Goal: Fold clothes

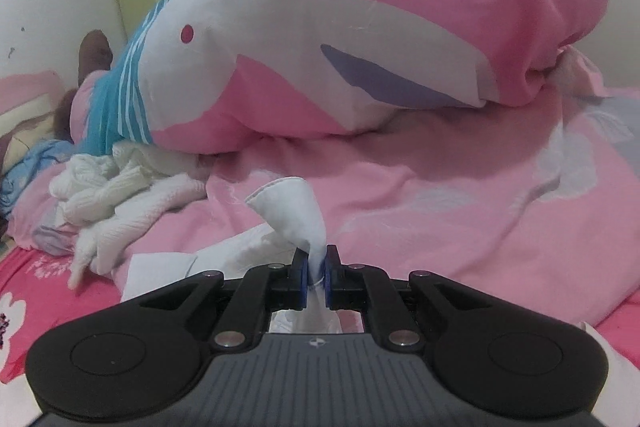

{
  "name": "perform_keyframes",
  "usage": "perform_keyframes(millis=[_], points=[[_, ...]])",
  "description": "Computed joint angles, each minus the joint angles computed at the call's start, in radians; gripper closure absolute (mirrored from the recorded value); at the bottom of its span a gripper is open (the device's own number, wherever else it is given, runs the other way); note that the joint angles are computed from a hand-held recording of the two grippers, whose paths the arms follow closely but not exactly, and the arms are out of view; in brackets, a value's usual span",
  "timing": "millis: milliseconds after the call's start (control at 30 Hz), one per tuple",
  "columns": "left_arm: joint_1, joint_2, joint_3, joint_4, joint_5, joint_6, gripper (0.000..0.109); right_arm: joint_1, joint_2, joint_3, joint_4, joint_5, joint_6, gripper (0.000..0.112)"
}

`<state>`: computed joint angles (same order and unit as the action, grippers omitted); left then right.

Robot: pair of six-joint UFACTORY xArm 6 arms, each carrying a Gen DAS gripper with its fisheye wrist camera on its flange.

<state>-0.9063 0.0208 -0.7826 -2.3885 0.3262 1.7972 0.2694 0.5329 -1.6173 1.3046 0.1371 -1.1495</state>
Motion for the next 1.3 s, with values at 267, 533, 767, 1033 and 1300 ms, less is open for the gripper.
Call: perform_keyframes(millis=[267, 533, 767, 1033, 1300], points=[[0.000, -0.005, 0.011, -0.003, 0.010, -0.011, 0.063, 0.077, -0.005, 0.007, 0.046, -0.031, -0.224, 0.105], [-0.002, -0.011, 0.023, -0.013, 0.020, -0.009, 0.063, 0.152, 0.058, -0.009, -0.173, 0.026, -0.237, 0.089], [0.001, -0.021, 0.042, -0.011, 0.039, -0.024, 0.063, 0.085, -0.089, 0.116, -0.007, 0.226, -0.416, 0.043], [-0.002, -0.023, 0.054, -0.039, 0.040, 0.006, 0.063, -0.064, 0.057, -0.159, -0.032, 0.434, 0.270, 0.048], [0.008, -0.028, 0.082, -0.050, 0.070, 0.018, 0.063, 0.006, 0.173, -0.222, -0.210, 0.368, 0.291, 0.078]])
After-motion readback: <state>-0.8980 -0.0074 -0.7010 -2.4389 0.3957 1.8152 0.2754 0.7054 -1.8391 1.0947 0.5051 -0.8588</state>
